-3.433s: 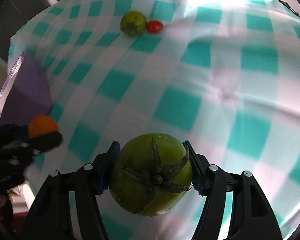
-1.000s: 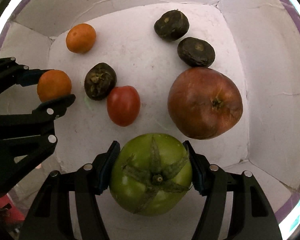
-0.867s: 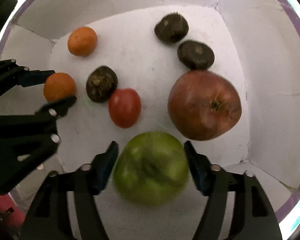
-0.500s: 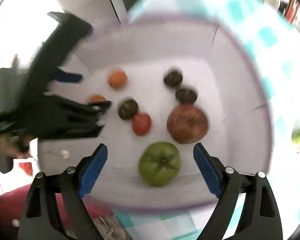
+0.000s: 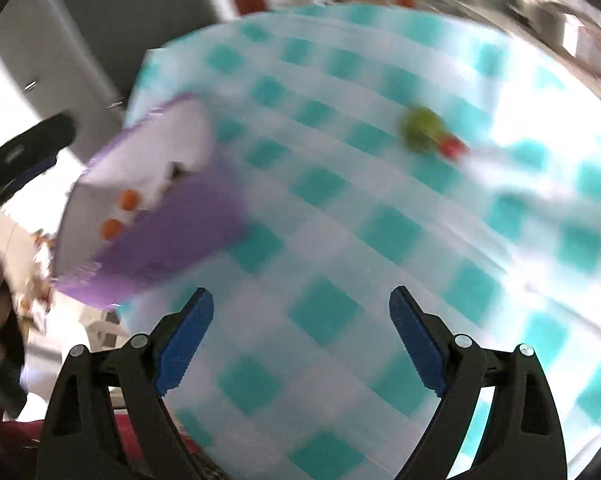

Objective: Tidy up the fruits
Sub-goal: 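Open both tools and withdraw them toward the last green tomato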

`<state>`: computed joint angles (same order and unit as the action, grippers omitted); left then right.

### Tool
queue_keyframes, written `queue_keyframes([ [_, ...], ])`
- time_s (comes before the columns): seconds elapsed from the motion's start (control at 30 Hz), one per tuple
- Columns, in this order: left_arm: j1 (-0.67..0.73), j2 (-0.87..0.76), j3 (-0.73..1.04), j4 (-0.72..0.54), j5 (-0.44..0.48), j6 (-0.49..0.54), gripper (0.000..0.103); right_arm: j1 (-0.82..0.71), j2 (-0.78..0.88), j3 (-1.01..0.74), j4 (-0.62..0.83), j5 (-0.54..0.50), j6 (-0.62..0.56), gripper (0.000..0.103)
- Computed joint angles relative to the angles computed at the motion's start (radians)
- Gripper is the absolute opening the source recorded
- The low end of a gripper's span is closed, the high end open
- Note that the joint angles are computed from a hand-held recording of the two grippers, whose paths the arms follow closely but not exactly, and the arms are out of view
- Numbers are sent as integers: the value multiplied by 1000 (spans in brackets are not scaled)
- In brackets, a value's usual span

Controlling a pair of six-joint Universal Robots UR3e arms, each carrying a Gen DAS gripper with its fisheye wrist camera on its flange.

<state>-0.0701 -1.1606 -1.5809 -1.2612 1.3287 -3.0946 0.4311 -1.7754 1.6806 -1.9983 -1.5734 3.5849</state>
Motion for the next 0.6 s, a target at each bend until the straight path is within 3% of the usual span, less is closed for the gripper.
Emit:
queue_keyframes([
  [0.13,-257,-150,4,34,100,-72,101,-99,-135,193,-29,-15,-27,87],
  [0.23,-338,-236,-6,87,153,-79,101,-173,-181,291,-59,-4,-56,87],
  [0.43,-356,-393,33,141,138,-67,101,-200,-66,309,-155,-79,-172,82],
  [0.6,-347,-567,120,206,104,-58,101,-255,126,225,-299,-123,-361,80],
])
